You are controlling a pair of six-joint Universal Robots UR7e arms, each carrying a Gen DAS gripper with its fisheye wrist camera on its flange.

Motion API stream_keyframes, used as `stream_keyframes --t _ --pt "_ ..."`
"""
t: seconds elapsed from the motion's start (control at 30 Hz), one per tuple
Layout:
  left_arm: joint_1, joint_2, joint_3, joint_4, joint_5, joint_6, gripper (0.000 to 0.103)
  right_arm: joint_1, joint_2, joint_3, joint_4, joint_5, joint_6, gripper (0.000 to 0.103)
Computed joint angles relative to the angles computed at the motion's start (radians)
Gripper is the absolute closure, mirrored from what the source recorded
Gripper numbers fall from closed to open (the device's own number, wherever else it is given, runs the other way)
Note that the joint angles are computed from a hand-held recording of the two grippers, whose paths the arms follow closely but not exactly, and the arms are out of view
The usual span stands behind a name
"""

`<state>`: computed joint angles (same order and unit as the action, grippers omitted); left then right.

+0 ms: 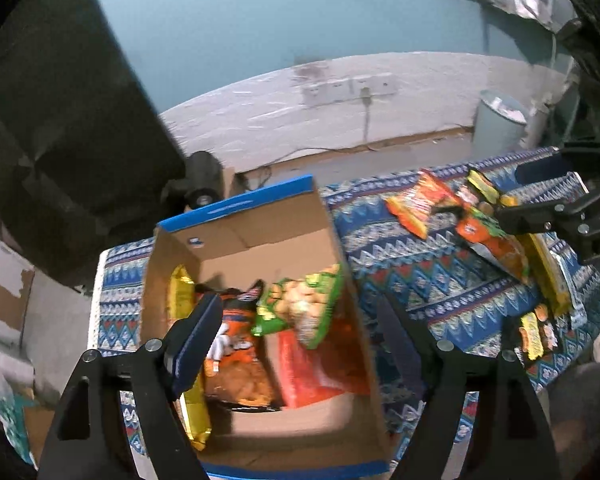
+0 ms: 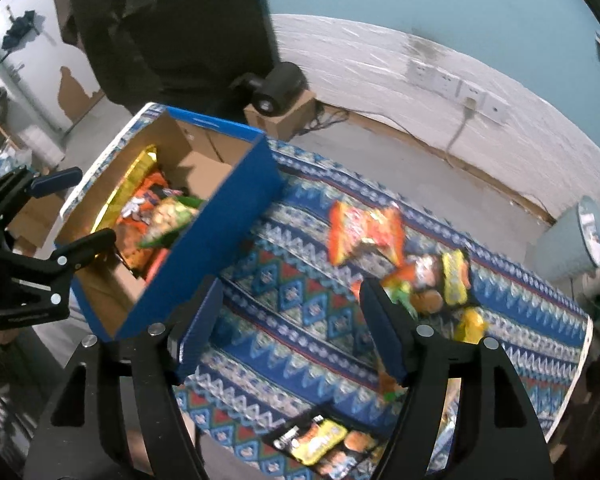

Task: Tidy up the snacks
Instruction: 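Move both open tools away from the box over the remaining snack pile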

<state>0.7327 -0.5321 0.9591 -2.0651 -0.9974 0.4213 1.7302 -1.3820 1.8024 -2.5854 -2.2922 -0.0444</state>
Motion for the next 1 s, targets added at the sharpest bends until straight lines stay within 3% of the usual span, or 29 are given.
stream_keyframes --t 0.4,0.6,1.0 --pt "-0.051 -0.003 0.066 0.073 -0.060 -0.023 0.022 -0.070 -0.151 0.135 -0.015 0.000 0.025 0.031" --pt "-0.074 0.015 0.084 0.077 -0.054 -0.008 0.022 -0.117 -0.207 0.175 -0.022 0.007 0.041 0.031" --pt "-0.078 0.132 -0.023 0.165 -0.042 -0.075 0.022 -0.274 -0.228 0.214 -0.031 0.009 0.047 0.031"
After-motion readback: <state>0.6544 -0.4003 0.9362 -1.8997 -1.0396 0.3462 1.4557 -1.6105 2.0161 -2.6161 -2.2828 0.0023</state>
